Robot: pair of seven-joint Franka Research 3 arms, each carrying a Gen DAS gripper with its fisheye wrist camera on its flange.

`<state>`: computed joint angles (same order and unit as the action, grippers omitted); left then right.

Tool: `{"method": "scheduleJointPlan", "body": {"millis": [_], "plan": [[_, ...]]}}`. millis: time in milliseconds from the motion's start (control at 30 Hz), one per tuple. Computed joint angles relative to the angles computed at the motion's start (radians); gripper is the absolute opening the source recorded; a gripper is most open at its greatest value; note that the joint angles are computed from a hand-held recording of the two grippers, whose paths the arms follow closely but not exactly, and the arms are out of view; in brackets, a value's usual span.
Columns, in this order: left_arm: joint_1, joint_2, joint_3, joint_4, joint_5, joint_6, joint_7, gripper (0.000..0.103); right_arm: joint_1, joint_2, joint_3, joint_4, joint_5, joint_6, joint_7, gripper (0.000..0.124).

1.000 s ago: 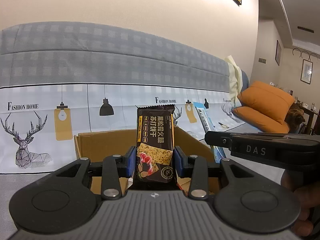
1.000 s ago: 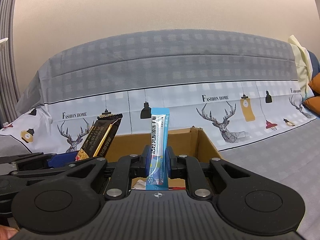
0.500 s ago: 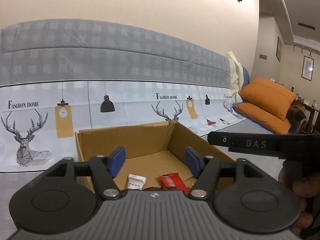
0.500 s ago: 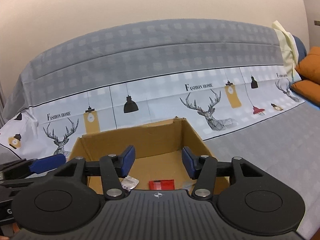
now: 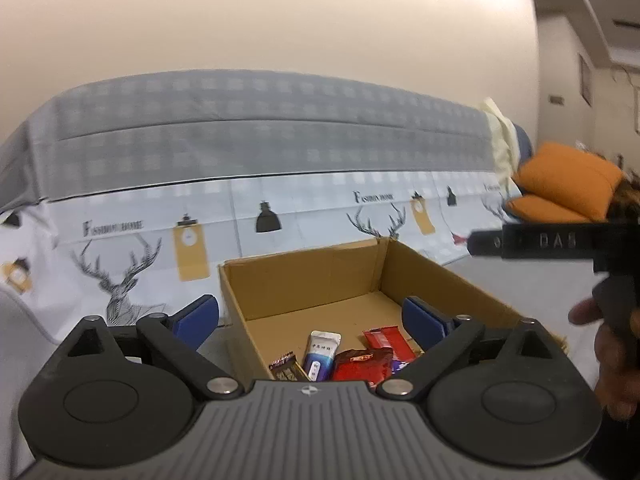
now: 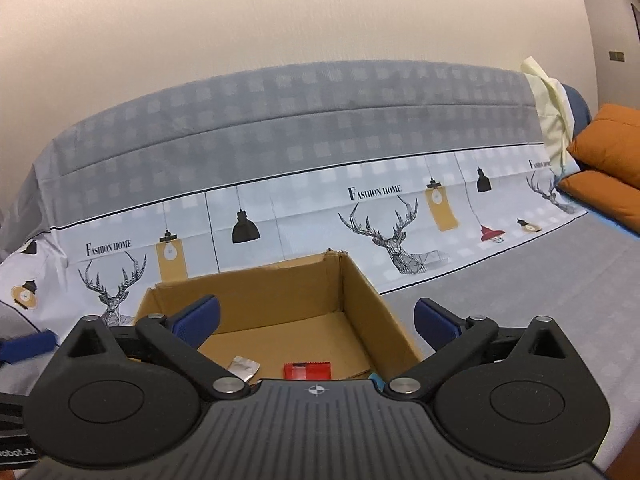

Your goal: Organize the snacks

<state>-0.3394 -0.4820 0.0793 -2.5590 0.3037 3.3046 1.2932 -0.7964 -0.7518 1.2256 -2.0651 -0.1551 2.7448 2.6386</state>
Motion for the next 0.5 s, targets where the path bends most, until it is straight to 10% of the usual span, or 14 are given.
{"method": "scheduleJointPlan", "body": {"millis": [333,500], "plan": [[0.063,-0.242,-0.146,-0.084,-0.131,-0.381,-0.135,0.103,0.307,0.083,-0.157,-0.083,-0.03,-0.132,-0.048,0.103],[0.014,-0.244,-0.121,-0.09,-0.183,-0.422,-0.098,0.103,0.386,0.131,-0.197,-0.103,-0.095,-0.162,-0.073,0.103]]}}
